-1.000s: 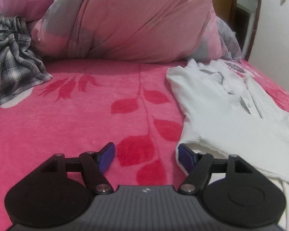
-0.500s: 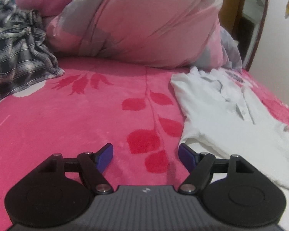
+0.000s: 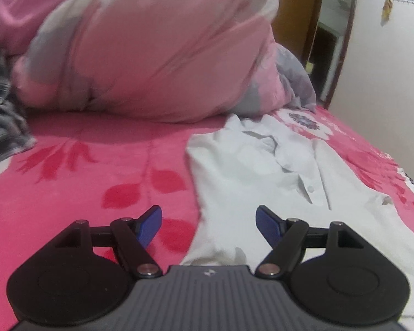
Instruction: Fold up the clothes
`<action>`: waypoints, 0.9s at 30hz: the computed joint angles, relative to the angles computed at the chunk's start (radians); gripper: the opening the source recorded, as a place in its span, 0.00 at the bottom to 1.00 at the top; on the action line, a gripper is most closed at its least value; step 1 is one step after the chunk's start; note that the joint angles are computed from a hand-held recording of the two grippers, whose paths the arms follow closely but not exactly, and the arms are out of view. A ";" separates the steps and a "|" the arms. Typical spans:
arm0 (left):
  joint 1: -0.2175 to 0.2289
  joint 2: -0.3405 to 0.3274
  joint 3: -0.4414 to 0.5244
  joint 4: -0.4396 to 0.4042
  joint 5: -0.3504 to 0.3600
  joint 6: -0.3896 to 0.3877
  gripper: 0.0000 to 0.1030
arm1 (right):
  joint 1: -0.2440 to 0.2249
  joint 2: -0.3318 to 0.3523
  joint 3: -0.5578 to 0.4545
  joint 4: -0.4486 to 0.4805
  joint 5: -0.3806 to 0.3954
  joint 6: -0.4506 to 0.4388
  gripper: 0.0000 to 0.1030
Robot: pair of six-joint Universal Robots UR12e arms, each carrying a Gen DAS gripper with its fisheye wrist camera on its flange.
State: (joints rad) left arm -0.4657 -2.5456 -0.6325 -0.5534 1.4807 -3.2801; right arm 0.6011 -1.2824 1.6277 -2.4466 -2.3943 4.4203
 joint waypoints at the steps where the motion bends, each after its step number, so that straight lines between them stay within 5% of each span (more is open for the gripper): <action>1: -0.002 -0.016 0.027 -0.015 -0.004 0.001 0.74 | 0.005 -0.003 -0.012 -0.002 -0.019 -0.023 0.10; 5: -0.003 -0.065 0.098 -0.056 -0.038 -0.004 0.74 | -0.015 0.015 -0.092 -0.106 0.029 -0.253 0.10; 8: 0.003 -0.077 0.101 -0.062 -0.074 -0.027 0.74 | -0.075 0.069 -0.181 -0.213 0.203 -0.450 0.10; 11: 0.014 -0.076 0.082 -0.043 -0.117 -0.069 0.74 | -0.157 0.141 -0.287 -0.248 0.423 -0.509 0.10; 15: 0.025 -0.068 0.048 0.014 -0.170 -0.113 0.77 | -0.241 0.277 -0.486 -0.130 0.580 -0.519 0.10; 18: 0.028 -0.066 0.035 0.036 -0.183 -0.124 0.78 | -0.282 0.400 -0.672 0.022 0.628 -0.527 0.09; 23: 0.030 -0.064 0.024 0.056 -0.196 -0.137 0.78 | -0.308 0.581 -0.965 0.271 0.597 -0.582 0.08; 27: 0.029 -0.061 0.016 0.064 -0.193 -0.135 0.78 | -0.321 0.654 -1.069 0.320 0.568 -0.546 0.00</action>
State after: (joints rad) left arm -0.4363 -2.6068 -0.6164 -0.4892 1.2881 -3.4147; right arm 0.2802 -0.6284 0.5591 -2.1267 -1.8259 3.8744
